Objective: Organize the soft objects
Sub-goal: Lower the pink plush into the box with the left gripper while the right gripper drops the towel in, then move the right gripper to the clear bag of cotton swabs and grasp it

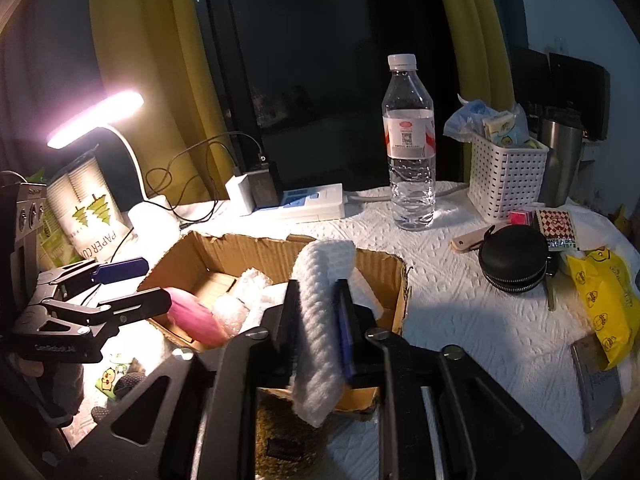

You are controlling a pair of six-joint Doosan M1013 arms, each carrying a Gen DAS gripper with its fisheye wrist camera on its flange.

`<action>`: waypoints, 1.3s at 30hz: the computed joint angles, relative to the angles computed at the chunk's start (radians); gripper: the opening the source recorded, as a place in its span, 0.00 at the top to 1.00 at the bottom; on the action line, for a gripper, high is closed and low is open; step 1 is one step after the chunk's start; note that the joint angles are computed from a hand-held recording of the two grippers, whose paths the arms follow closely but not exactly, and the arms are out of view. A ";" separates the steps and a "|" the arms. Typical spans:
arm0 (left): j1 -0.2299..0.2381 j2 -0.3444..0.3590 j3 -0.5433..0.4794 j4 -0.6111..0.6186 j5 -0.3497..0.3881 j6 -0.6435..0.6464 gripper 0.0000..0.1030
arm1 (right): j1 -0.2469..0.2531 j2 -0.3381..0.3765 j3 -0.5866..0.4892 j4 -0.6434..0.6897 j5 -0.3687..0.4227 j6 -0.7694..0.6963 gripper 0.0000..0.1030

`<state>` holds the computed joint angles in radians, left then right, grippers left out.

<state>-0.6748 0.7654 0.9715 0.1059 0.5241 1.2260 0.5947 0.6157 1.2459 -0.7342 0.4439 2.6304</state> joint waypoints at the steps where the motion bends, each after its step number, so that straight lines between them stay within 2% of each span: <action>1: 0.000 -0.002 0.003 0.007 -0.002 -0.007 0.21 | 0.000 0.000 -0.001 0.002 0.003 0.002 0.64; 2: -0.001 -0.006 0.008 0.018 -0.007 -0.020 0.21 | 0.000 0.000 -0.001 0.005 0.005 0.004 0.58; 4: -0.001 -0.015 0.023 0.026 -0.026 -0.037 0.11 | 0.003 -0.004 0.003 -0.005 0.008 0.021 0.57; 5: -0.001 -0.023 0.035 0.028 -0.039 -0.043 0.10 | 0.004 -0.006 0.003 -0.008 0.010 0.024 0.57; 23: -0.026 -0.165 0.260 0.075 -0.198 -0.091 0.10 | 0.090 -0.078 0.087 -0.187 0.084 0.199 0.57; 39: -0.048 -0.252 0.419 0.116 -0.279 -0.146 0.10 | 0.161 -0.110 0.149 -0.229 0.144 0.263 0.57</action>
<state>-0.7228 0.5131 1.3907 0.2219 0.2455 1.0796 0.7558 0.5053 1.3952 -0.9632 0.5877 2.8938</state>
